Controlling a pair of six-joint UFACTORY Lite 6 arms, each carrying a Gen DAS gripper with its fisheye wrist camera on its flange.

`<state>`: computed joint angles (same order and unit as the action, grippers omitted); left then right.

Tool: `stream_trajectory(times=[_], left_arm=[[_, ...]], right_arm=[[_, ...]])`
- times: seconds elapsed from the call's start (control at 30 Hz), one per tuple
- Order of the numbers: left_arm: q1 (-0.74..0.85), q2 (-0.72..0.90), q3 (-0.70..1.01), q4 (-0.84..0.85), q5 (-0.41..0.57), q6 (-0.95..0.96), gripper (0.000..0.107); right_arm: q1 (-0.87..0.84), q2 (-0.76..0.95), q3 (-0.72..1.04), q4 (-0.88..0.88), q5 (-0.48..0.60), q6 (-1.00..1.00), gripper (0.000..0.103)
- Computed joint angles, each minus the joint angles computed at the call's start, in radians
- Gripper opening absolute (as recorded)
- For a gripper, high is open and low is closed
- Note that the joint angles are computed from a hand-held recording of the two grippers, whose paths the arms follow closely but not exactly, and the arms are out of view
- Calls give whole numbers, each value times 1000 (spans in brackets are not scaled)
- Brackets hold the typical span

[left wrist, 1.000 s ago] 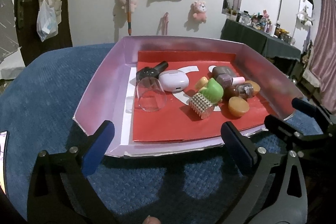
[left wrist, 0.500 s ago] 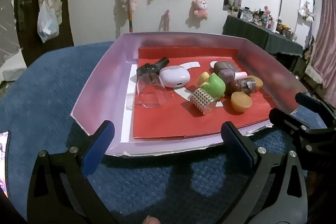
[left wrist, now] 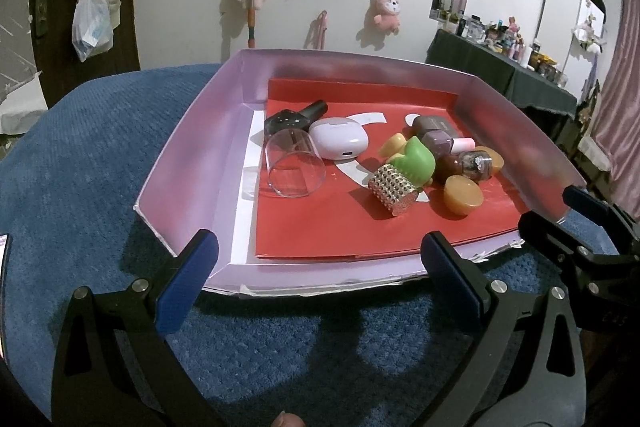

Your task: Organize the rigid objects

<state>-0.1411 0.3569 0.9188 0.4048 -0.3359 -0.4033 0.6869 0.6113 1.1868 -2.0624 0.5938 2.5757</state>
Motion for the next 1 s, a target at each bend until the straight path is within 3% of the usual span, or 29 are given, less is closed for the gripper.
stream_trajectory(times=[1.0], left_arm=[[-1, 3, 2, 6, 2, -10, 103]], right_arm=[[-1, -2, 1, 2, -3, -3, 103]])
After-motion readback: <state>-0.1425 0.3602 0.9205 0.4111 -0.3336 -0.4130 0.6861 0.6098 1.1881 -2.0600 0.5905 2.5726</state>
